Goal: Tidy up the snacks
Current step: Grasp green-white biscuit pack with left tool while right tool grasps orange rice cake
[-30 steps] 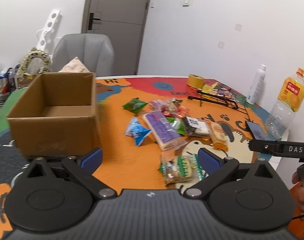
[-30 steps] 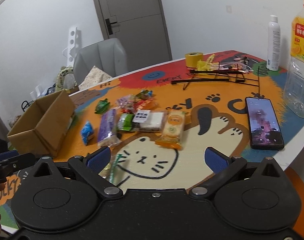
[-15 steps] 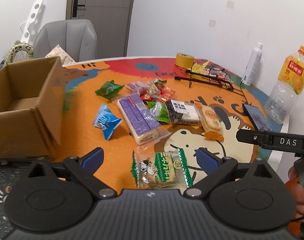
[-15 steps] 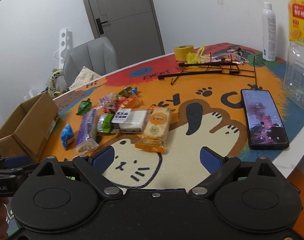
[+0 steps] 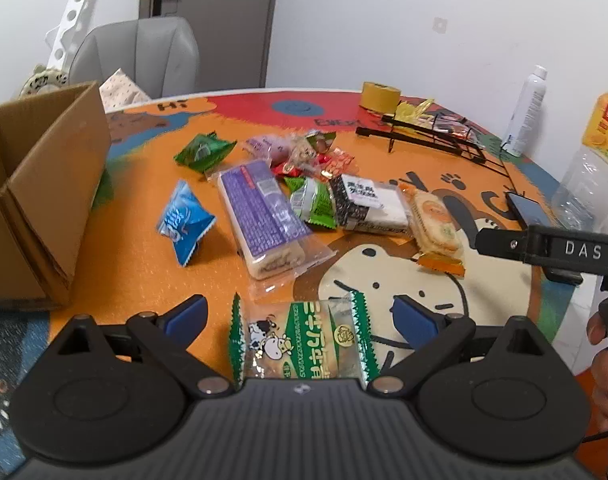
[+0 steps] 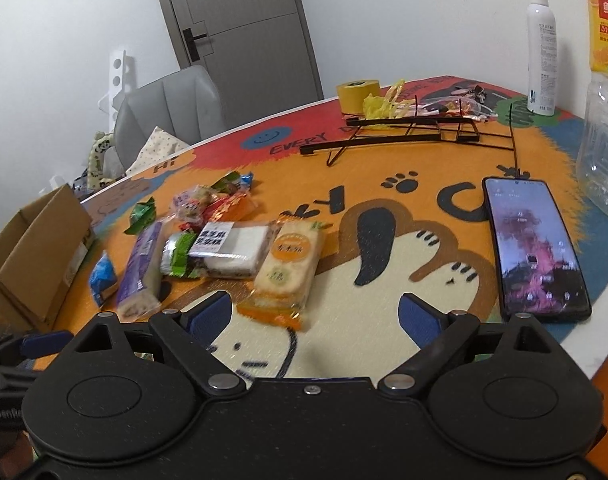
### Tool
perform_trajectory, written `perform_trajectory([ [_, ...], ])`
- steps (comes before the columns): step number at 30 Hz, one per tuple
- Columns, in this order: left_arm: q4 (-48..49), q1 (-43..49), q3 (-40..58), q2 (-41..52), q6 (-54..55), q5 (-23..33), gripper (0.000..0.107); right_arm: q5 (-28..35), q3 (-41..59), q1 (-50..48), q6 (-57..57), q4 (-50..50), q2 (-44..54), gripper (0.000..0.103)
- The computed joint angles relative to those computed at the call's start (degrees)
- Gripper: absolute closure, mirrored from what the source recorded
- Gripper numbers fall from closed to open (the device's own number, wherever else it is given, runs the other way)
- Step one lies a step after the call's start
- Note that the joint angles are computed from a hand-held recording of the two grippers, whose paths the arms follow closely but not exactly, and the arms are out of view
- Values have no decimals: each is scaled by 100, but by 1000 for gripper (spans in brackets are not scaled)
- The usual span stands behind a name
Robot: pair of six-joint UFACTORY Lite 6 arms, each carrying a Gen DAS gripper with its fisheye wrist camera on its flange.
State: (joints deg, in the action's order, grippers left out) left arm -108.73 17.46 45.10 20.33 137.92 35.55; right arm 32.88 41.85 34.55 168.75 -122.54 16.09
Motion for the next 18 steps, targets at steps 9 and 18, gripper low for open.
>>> perform_trajectory([
  [9, -776, -65, -9, 281, 685, -121, 23, -69, 53, -325, 469, -685, 263, 11],
  [18, -720, 203, -18, 198, 598, 160, 57, -145, 391, -330, 496, -624, 553, 13],
])
